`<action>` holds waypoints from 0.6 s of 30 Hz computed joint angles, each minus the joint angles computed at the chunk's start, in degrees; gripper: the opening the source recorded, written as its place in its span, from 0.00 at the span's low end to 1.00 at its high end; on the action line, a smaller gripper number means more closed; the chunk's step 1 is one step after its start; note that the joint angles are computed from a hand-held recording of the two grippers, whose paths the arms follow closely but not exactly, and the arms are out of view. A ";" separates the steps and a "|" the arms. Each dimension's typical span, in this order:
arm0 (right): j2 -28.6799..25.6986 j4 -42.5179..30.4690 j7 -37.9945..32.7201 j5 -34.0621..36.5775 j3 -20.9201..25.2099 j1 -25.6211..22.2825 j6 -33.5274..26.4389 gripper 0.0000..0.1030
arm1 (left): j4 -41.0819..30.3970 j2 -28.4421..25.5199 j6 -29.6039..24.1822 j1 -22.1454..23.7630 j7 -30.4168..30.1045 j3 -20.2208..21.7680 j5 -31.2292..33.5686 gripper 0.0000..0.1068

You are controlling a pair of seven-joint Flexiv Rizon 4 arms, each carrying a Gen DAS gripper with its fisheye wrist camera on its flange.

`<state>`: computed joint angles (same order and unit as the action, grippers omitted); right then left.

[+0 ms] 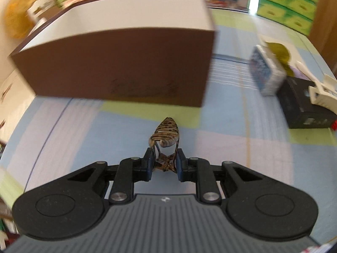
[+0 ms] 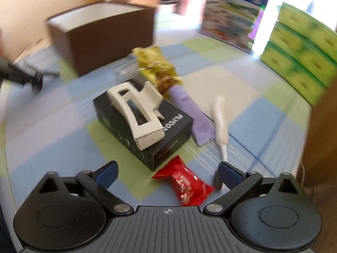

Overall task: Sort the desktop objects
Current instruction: 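Grasp the dark metal stand with the left tool while the right tool grasps the red candy packet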

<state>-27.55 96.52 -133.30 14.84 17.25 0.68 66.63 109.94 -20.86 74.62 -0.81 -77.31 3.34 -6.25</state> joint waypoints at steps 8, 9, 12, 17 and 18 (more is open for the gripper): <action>-4.25 -6.95 -0.92 0.09 -1.21 -0.99 -11.78 0.47 | 2.40 2.17 0.30 0.16 -4.36 2.45 2.34 0.16; -3.88 -6.62 0.15 0.63 -1.48 -0.88 -12.22 0.47 | 2.71 2.42 0.39 0.33 -4.52 2.47 2.45 0.16; -1.60 -2.47 4.26 0.30 -3.16 1.09 -9.15 0.46 | 3.27 2.79 0.70 0.80 -4.95 2.30 2.46 0.16; 2.27 5.47 16.73 -2.68 -6.00 5.56 -1.76 0.42 | 5.32 3.25 2.57 3.13 -1.56 -0.05 -0.59 0.17; 3.10 7.40 19.90 -3.81 -6.69 6.62 -0.03 0.40 | 5.38 3.10 2.49 3.53 -0.62 -0.60 -1.41 0.17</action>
